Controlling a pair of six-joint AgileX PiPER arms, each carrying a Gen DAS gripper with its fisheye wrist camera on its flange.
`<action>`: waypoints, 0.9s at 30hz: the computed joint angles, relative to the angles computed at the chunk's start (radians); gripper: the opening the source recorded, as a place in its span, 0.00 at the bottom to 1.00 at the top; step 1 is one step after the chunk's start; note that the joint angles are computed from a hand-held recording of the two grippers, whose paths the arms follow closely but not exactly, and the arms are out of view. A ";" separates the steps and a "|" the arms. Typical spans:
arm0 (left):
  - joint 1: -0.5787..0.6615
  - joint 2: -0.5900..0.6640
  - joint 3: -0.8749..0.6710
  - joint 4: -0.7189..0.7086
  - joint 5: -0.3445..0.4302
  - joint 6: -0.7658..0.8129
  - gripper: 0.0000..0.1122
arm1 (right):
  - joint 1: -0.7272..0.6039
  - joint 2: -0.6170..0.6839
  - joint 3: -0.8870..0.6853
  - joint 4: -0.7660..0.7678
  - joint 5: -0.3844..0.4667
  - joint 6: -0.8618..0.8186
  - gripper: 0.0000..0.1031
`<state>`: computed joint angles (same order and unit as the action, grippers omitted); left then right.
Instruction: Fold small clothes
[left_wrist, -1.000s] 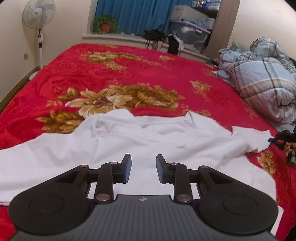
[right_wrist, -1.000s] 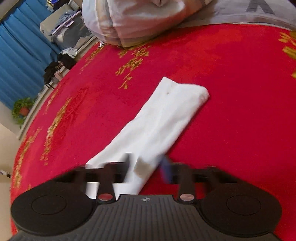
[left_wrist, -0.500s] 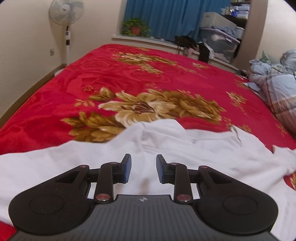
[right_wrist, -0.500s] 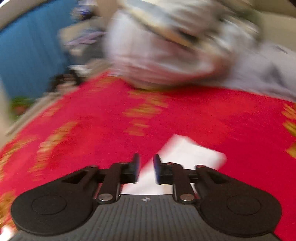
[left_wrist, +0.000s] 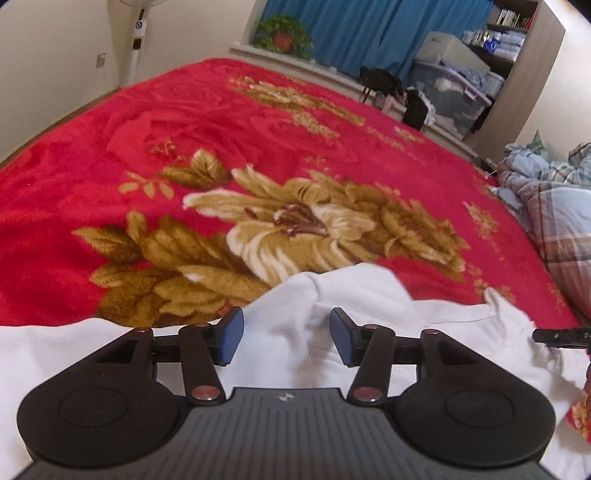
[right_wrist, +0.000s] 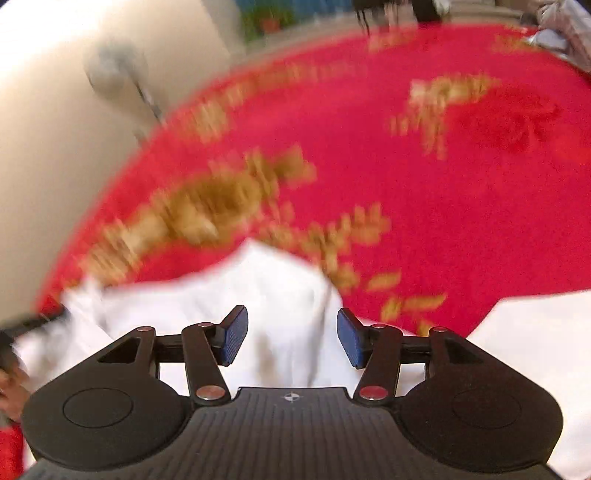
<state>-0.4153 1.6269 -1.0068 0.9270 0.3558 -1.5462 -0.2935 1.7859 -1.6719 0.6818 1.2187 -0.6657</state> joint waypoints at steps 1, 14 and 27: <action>0.002 0.003 0.008 0.046 -0.012 -0.037 0.41 | 0.032 -0.010 0.032 -0.031 -0.041 0.013 0.53; -0.007 0.039 -0.118 0.108 0.191 0.003 0.01 | 0.192 -0.042 0.042 0.071 -0.393 -0.084 0.16; -0.537 -0.388 -0.032 -0.091 0.680 0.091 0.25 | -0.344 -0.058 0.009 0.121 -0.099 -0.099 0.54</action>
<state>-0.9522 1.2387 -1.0384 0.8359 1.0360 -1.4554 -0.6376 1.7282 -1.6624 0.8027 1.1200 -0.7647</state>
